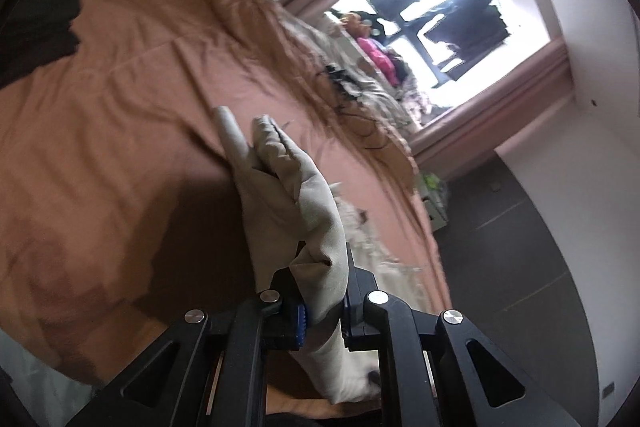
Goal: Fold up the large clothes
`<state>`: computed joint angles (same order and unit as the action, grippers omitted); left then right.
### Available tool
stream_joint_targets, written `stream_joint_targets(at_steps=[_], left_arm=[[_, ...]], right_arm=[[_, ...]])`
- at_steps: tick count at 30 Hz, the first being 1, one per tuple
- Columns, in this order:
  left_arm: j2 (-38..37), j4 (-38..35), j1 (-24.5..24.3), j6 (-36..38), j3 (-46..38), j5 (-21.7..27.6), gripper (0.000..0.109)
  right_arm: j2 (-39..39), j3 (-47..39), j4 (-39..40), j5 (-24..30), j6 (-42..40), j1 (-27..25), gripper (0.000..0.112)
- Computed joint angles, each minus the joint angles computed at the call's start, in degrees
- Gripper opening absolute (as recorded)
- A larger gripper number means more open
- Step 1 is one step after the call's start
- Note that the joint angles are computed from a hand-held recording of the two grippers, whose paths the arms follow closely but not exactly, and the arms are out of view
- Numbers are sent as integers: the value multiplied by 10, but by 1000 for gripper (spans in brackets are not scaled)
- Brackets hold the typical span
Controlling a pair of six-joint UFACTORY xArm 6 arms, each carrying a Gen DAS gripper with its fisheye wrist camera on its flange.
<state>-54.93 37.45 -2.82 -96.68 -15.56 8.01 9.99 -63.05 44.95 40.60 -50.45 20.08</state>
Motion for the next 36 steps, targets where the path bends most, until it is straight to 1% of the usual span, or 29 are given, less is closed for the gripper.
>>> stream_joint_targets(at_steps=[2, 4, 7, 11, 13, 15, 20, 23, 26, 28, 30, 34, 36], left_arm=[[24, 37, -5, -29, -33, -2, 12], [48, 41, -16, -18, -64, -6, 11], [107, 51, -41, -8, -128, 6, 11], [174, 58, -61, 5, -200, 3, 11], [209, 62, -76, 8, -243, 11, 11], [239, 52, -84, 26, -278, 17, 11], [332, 8, -120, 83, -388, 45, 11], [394, -30, -138, 134, -458, 62, 11], [460, -57, -161, 172, -541, 105, 11], [519, -97, -175, 213, -609, 128, 11], [570, -124, -184, 246, -661, 136, 11], [689, -206, -206, 333, -790, 167, 11], [765, -237, -219, 371, -879, 203, 11]], right_arm=[[-1, 13, 4, -12, -4, 2, 10], [1, 19, 12, -19, -7, 3, 9], [13, 12, 27, 0, -5, -6, 8], [36, -31, 20, 76, 8, -33, 8], [30, -43, 43, 116, -13, -57, 8], [13, -37, 62, 120, -33, -72, 8], [1, -57, 96, 151, -48, -129, 9], [7, -76, 118, 165, -55, -167, 9], [22, -97, 127, 164, -53, -199, 9], [39, -115, 125, 160, -40, -222, 9], [57, -133, 126, 166, -27, -244, 9], [89, -160, 123, 163, -11, -281, 9], [106, -175, 120, 164, -1, -298, 9]])
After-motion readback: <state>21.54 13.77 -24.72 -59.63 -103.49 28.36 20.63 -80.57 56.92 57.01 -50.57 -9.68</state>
